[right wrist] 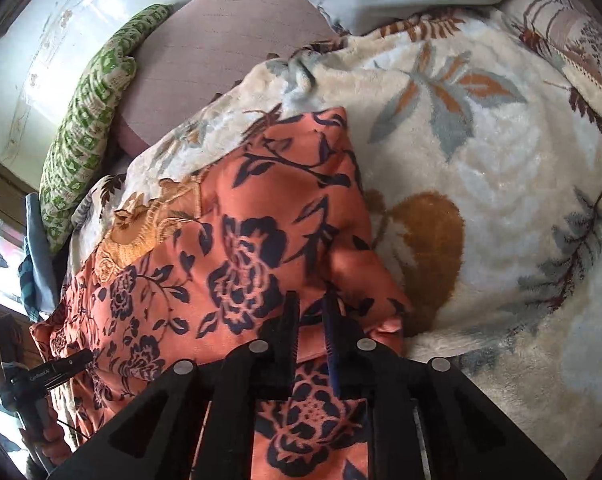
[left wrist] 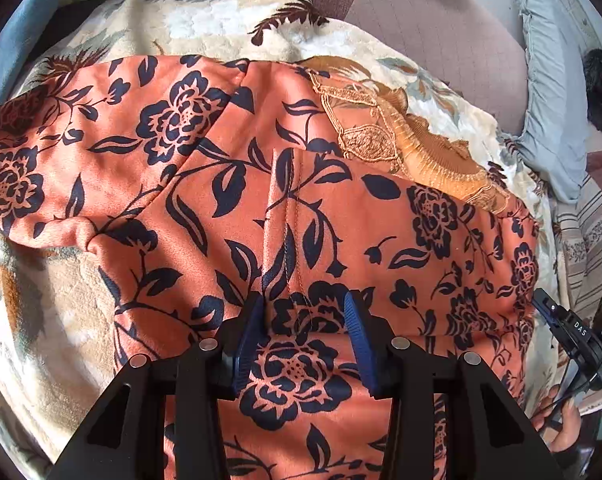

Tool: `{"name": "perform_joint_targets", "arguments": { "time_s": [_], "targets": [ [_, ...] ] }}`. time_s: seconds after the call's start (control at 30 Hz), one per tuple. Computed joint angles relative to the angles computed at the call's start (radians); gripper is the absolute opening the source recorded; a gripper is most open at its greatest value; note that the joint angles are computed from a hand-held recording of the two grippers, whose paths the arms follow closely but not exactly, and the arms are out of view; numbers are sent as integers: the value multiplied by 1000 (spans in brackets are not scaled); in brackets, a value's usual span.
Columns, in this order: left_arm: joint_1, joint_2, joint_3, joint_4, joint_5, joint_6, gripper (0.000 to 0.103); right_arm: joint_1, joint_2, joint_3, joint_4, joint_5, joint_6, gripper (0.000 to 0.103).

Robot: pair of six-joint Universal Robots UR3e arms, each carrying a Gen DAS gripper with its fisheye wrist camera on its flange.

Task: Fold small clothes

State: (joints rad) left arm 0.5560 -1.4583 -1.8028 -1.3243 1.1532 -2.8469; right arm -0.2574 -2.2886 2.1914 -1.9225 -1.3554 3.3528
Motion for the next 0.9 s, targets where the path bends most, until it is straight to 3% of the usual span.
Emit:
{"name": "perform_joint_targets", "arguments": {
  "time_s": [0.17,0.4,0.5,0.57,0.7,0.83,0.9],
  "targets": [
    [210,56,98,-248,-99,162,42,331,261,-177,-162,-118,186,40],
    [668,-17,351,-622,-165,493,45,708,741,-570,-236,-192,315,41],
    [844,-122,476,-698,-165,557,45,826,956,-809,-188,-207,318,42],
    [947,-206,564,-739,-175,571,45,884,1077,-953,-150,-209,315,43],
    [1069,-445,796,-799,-212,489,46,959,1272,-1210,-55,-190,313,43],
    [1084,-667,1041,-904,-235,416,46,1001,1401,-1387,29,-183,319,43],
    [1073,-705,1062,-890,-230,393,46,1011,1440,-1437,54,-175,326,43]
  ]
}}
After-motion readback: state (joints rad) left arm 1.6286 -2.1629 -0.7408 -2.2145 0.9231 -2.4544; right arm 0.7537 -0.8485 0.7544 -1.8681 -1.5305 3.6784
